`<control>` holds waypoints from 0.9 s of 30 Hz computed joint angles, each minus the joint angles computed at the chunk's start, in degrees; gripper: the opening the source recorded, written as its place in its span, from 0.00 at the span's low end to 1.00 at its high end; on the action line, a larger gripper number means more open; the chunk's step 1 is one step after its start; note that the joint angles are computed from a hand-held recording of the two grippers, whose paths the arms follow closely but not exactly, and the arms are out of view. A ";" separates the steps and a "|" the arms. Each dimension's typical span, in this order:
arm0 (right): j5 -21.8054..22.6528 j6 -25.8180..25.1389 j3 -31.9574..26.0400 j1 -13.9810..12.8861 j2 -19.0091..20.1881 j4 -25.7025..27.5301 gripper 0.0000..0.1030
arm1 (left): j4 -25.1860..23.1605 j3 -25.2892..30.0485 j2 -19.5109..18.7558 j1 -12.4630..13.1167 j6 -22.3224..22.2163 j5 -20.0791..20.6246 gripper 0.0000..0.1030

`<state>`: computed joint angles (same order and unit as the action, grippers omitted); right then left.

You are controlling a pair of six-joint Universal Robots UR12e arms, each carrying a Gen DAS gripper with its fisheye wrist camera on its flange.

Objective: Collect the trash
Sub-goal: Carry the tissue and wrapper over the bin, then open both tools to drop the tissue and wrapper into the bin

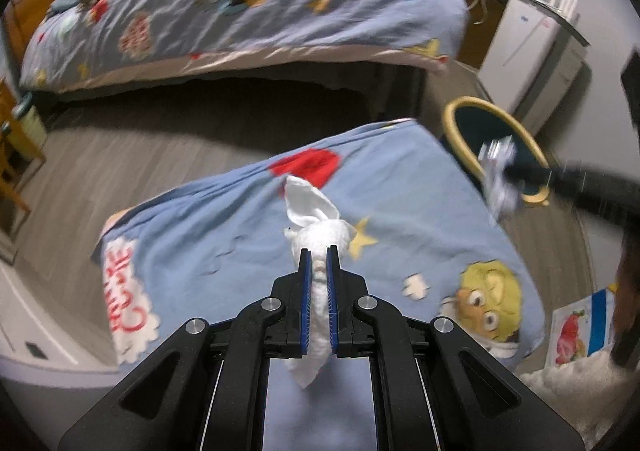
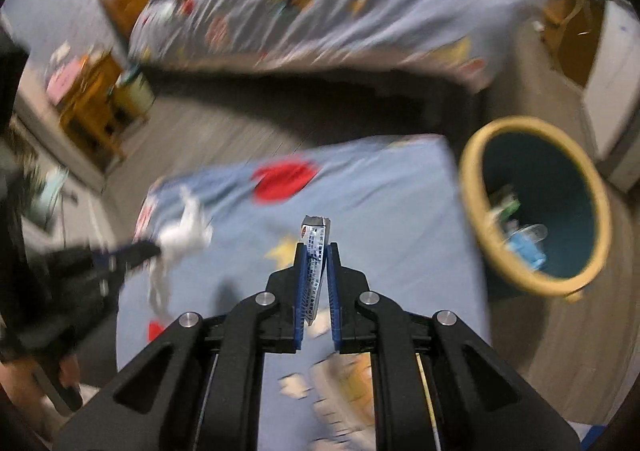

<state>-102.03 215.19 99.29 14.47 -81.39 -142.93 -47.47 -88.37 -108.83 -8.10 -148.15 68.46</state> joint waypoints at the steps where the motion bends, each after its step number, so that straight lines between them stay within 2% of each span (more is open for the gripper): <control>1: -1.79 -0.29 0.75 -0.59 -1.05 -0.55 0.09 | 0.16 -0.05 0.06 -0.57 0.17 -0.19 0.08; 4: -3.84 -0.40 3.58 -3.34 -4.17 -2.26 0.09 | 2.32 -0.53 0.22 -2.16 0.71 0.21 0.08; 8: -6.66 0.01 7.00 -6.95 -7.43 -0.80 0.09 | 4.64 -0.40 0.15 -4.55 1.41 -0.62 0.08; 10: -6.23 0.98 8.56 -8.92 -8.68 -0.24 0.09 | 4.93 0.26 -0.35 -5.94 1.45 -1.78 0.08; 14: -5.48 1.32 11.32 -11.57 -9.92 0.40 0.09 | 2.53 2.96 -2.44 -9.22 1.15 -3.50 0.08; 17: -2.67 4.41 13.44 -13.68 -10.78 0.74 0.09 | 1.96 4.50 -3.78 -11.39 1.30 -3.85 0.08; 22: 0.27 6.62 14.91 -15.21 -10.57 0.66 0.09 | 2.69 7.72 -6.84 -14.89 1.46 -3.56 0.08; 27: -0.68 7.56 15.51 -15.15 -10.29 -2.43 0.09 | 4.75 10.05 -9.11 -16.40 0.08 -4.04 0.08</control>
